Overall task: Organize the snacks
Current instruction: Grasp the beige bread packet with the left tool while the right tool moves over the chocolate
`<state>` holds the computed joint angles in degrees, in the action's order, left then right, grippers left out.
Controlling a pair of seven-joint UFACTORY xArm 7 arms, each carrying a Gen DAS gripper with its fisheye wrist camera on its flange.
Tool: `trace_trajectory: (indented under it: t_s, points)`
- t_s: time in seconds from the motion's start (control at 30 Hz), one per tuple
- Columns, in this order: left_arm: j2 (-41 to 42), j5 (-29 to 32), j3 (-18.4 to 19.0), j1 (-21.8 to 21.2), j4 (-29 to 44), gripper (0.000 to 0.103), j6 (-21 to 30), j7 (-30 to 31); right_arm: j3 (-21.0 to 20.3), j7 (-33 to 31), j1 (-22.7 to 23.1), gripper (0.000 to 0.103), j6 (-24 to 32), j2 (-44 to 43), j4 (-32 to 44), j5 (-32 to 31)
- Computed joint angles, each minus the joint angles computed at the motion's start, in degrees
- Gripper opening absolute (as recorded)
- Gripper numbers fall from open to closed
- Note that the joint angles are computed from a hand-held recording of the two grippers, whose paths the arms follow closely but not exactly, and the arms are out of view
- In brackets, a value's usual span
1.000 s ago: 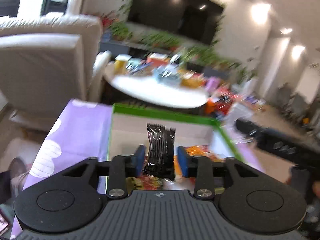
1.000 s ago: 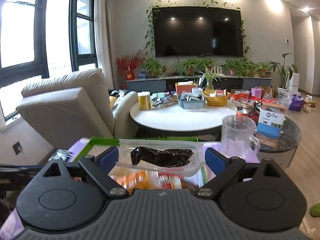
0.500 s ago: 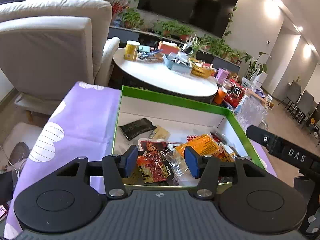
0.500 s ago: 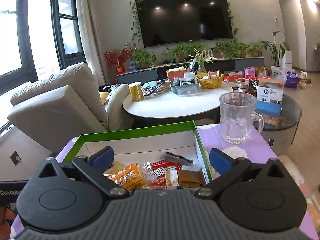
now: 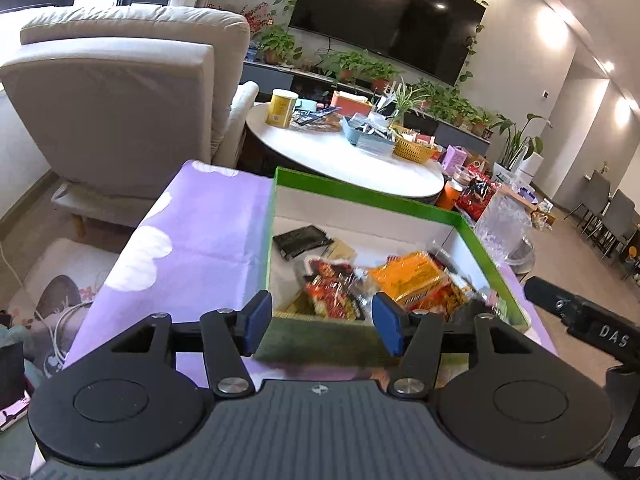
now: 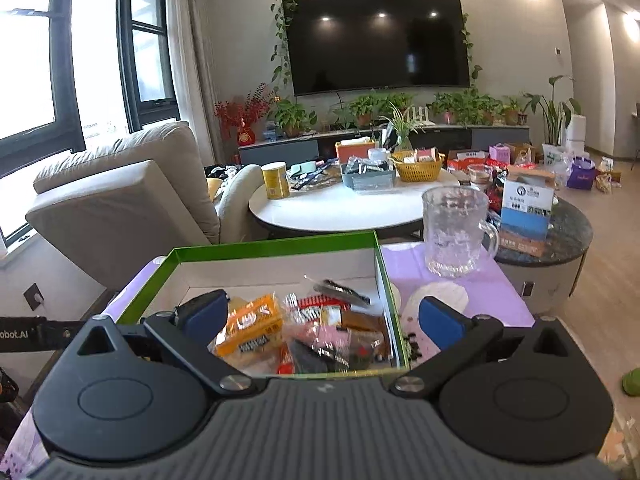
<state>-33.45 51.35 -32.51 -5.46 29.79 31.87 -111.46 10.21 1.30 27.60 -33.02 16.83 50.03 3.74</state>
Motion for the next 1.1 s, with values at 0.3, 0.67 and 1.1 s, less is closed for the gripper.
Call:
trace_trajectory:
  t_s: [0.3,0.67,1.1]
  points:
    - [-9.57,-10.49,1.61,-6.02,-8.42,0.053,3.03,1.05,-0.20,0.51,-1.13,0.088,-0.55,-2.19,-5.06,-0.11]
    - [-3.83,-16.73,-0.89,-3.24,-8.40,0.053,-2.24,3.48,0.08,1.62,-1.97,0.088,-0.44,-3.11,-9.21,-0.57]
    - [7.44,-10.29,-0.20,-3.57,-1.95,0.054,3.72,-2.38,-0.22,2.03,-3.88,0.088,-1.07,-5.13,-13.74,-1.90]
